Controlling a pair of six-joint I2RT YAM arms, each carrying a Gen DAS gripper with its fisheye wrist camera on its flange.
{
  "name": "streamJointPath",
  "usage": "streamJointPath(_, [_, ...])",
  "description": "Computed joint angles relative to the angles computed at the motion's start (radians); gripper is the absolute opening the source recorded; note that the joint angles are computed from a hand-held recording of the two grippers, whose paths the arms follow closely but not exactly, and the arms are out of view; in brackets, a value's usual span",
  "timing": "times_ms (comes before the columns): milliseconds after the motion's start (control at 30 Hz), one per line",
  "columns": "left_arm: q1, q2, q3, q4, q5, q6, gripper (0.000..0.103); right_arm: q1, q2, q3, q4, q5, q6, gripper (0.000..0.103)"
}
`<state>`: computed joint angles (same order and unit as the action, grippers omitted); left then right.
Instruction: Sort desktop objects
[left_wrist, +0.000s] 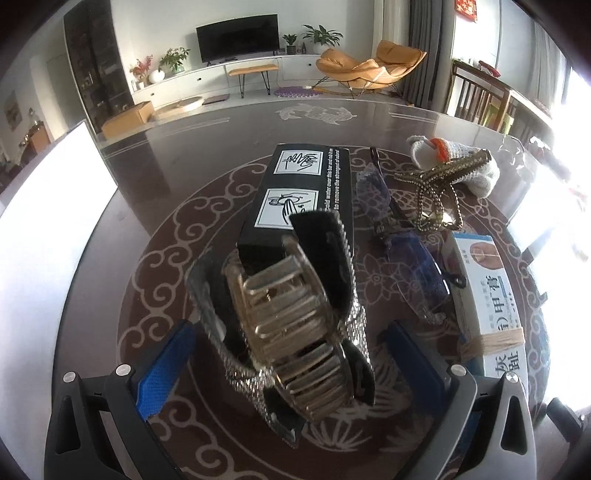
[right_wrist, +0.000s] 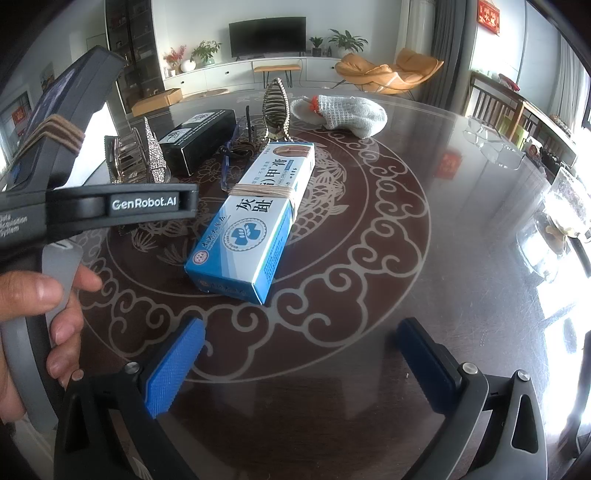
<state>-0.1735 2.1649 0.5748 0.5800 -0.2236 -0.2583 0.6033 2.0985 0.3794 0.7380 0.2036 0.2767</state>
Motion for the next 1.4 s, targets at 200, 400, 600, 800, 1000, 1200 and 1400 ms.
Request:
streamJointPath(200, [-0.009, 0.001, -0.014, 0.073, -0.034, 0.109, 0.075, 0.0, 0.0, 0.0, 0.0, 0.0, 0.0, 0.103])
streamJointPath(400, [-0.012, -0.038, -0.11, 0.154, -0.02, 0.134, 0.057, 0.0, -0.001, 0.0, -0.001, 0.0, 0.0, 0.103])
streamJointPath(600, [-0.013, -0.105, -0.313, 0.268, 0.0, 0.185, 0.056, 0.0, 0.0, 0.0, 0.0, 0.0, 0.0, 0.103])
streamJointPath(800, [0.088, -0.04, -0.509, 0.531, 0.104, 0.248, 0.056, 0.0, 0.001, 0.0, 0.001, 0.0, 0.0, 0.103])
streamJointPath(1000, [0.199, 0.165, -0.562, 0.833, 0.231, 0.291, 0.057, 0.0, 0.0, 0.0, 0.0, 0.0, 0.0, 0.103])
streamJointPath(1200, [0.214, 0.175, -0.564, 0.847, 0.249, 0.295, 0.056, 0.0, 0.001, 0.0, 0.001, 0.0, 0.0, 0.103])
streamJointPath(1400, [0.212, 0.172, -0.563, 0.843, 0.248, 0.294, 0.056, 0.0, 0.001, 0.0, 0.001, 0.0, 0.0, 0.103])
